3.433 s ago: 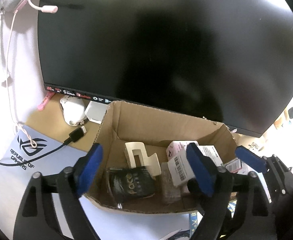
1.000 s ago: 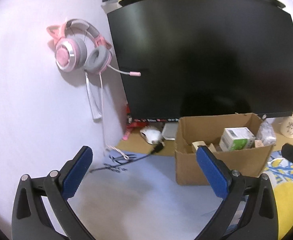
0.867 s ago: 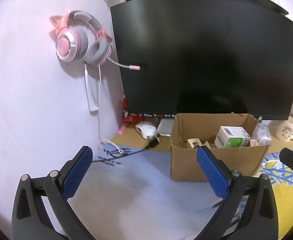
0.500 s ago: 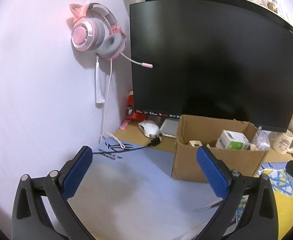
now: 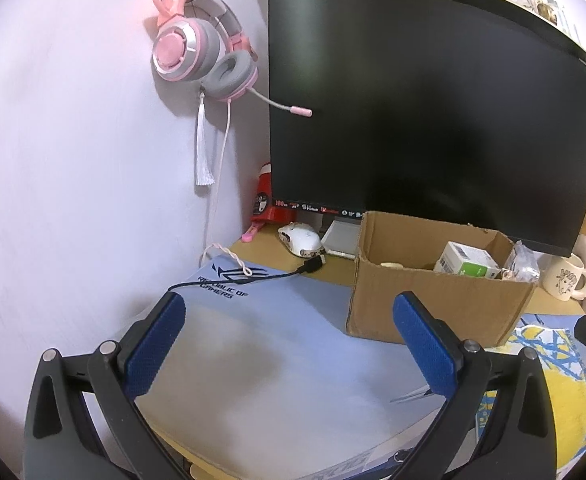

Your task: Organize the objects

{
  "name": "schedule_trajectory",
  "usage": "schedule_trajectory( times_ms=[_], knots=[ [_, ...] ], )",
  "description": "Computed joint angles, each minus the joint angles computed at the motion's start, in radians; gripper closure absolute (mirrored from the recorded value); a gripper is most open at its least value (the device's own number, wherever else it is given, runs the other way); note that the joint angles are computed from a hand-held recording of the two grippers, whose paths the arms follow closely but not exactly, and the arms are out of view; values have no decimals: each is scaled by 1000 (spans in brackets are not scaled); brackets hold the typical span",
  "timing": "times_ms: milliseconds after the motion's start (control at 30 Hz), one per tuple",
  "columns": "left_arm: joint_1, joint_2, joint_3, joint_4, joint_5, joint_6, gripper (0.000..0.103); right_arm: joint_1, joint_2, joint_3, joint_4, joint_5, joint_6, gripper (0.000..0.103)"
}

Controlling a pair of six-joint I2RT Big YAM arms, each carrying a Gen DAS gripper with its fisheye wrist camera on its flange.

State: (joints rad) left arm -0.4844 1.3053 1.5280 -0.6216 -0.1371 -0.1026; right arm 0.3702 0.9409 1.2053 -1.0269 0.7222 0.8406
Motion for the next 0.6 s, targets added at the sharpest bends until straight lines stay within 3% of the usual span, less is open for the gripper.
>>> schedule_trajectory(
  times_ms=[167, 433, 600],
  knots=[
    [19, 18, 18, -39, 51, -31, 0, -11, 3, 0, 3, -14, 13, 0],
    [9, -9, -14, 18, 62, 18, 0, 8, -2, -2, 22, 20, 9, 0],
    [-4, -5, -7, 11, 37, 35, 0, 21, 8, 6, 20, 45, -2, 0]
  ],
)
